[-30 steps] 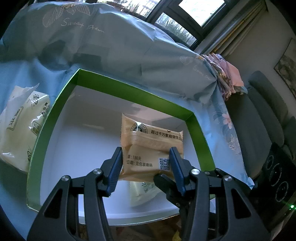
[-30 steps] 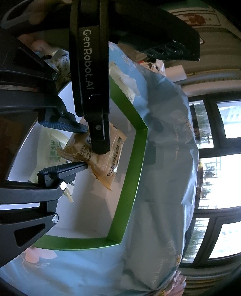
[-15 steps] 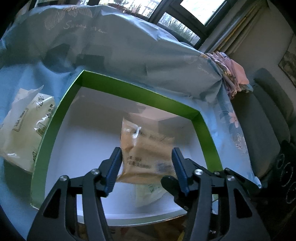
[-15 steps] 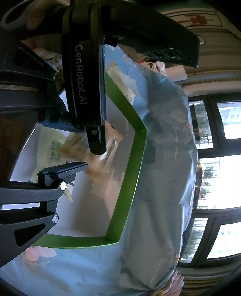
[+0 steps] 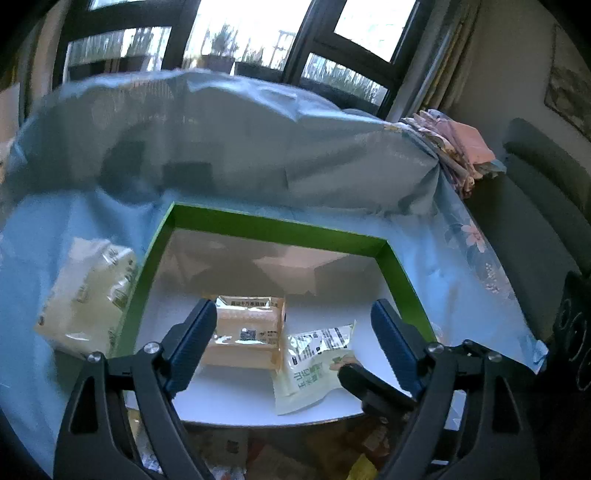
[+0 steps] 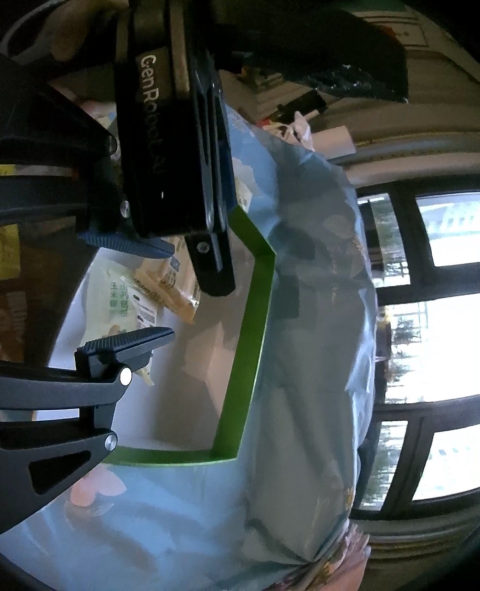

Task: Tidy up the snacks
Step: 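Withdraw the left gripper from the box back toward the snack pile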

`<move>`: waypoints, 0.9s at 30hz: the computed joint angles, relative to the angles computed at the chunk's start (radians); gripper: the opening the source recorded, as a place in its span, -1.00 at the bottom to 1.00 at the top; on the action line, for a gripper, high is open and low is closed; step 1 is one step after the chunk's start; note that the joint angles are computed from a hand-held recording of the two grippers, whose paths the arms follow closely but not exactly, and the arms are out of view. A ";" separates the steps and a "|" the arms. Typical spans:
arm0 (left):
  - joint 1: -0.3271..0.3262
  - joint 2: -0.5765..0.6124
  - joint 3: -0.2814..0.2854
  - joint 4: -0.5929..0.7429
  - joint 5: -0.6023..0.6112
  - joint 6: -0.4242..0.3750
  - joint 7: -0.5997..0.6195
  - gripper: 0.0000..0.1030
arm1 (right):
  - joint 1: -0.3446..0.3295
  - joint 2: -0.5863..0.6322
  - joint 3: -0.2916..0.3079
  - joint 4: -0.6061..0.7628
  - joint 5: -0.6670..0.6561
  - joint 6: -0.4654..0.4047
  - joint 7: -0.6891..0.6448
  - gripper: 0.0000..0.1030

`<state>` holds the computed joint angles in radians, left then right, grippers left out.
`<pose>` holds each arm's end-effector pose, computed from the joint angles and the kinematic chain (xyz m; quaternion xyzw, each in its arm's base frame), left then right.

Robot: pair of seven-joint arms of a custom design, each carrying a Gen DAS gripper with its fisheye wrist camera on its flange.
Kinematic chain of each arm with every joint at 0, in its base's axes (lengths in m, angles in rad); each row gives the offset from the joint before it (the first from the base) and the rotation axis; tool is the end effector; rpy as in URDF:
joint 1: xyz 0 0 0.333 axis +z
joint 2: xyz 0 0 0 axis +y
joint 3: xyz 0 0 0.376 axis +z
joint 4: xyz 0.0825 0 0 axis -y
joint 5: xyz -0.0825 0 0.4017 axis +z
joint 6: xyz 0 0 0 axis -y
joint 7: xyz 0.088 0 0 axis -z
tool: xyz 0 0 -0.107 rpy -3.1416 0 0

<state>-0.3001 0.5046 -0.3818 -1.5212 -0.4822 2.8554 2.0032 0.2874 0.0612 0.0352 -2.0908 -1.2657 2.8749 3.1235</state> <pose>0.6633 -0.4166 0.5235 -0.4233 0.7844 -0.4492 0.0611 0.5533 0.2416 0.4966 -0.5992 0.6626 -0.2994 0.3350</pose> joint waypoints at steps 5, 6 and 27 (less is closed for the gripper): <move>-0.011 -0.043 0.014 -0.056 0.024 0.060 -0.002 0.79 | -0.001 -0.041 0.009 -0.031 -0.039 -0.012 0.062 0.07; -0.016 -0.053 0.020 -0.069 0.032 0.072 -0.006 0.87 | -0.003 -0.051 0.013 -0.040 -0.043 -0.012 0.071 0.09; 0.017 -0.254 -0.010 -0.329 0.036 0.224 -0.024 0.99 | -0.048 -0.219 0.087 -0.172 -0.100 0.003 0.200 0.28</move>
